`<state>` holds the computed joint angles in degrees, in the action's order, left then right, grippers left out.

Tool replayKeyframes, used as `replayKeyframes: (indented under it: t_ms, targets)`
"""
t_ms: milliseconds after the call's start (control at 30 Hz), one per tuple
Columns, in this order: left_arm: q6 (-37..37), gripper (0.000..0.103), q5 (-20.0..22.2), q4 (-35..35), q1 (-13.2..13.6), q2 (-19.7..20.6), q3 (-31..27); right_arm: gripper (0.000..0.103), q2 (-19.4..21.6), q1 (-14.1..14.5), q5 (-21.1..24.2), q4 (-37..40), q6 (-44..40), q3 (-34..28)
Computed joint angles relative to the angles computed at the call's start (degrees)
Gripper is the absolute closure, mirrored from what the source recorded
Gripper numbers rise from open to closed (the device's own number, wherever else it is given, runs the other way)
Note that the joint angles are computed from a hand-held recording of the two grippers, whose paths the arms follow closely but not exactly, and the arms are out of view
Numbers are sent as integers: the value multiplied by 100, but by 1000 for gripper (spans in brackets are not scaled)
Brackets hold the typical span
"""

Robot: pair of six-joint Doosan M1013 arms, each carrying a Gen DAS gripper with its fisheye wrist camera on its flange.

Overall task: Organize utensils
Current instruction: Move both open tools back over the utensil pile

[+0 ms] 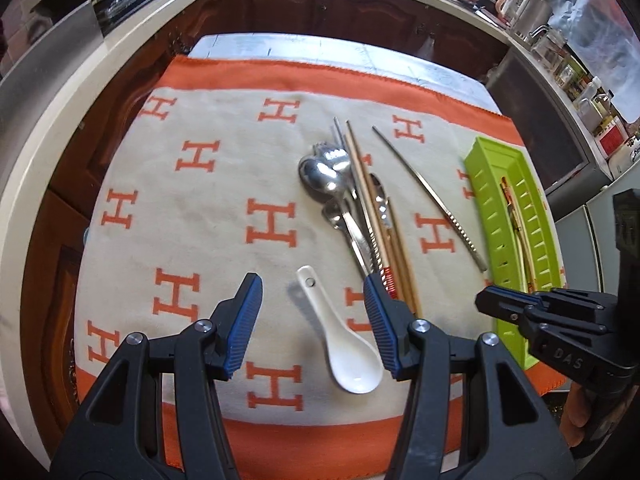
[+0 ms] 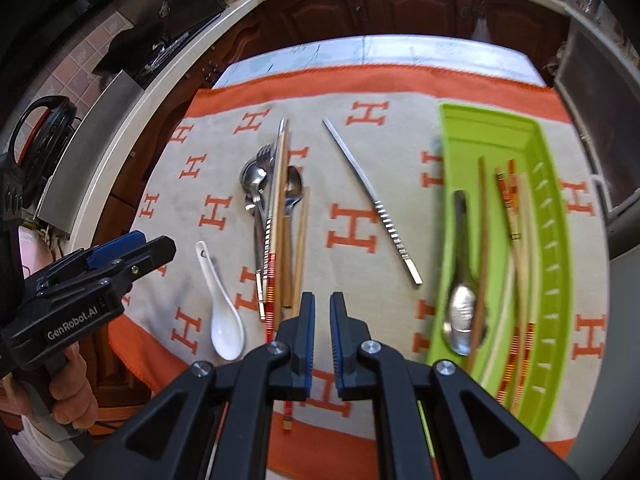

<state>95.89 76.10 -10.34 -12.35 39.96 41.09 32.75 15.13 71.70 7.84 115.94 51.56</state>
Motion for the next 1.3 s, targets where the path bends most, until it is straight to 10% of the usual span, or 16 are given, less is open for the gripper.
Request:
replayKeyframes:
  t_ms: [467, 867, 1300]
  targets:
    - [250, 53, 143, -225, 52, 43, 170, 89, 598, 122, 961, 635, -163, -405]
    - [200, 53, 248, -370, 103, 91, 159, 81, 811, 441, 1282, -322, -587, -777]
    - [292, 53, 231, -291, 52, 53, 210, 96, 469, 357, 689, -402, -338, -158]
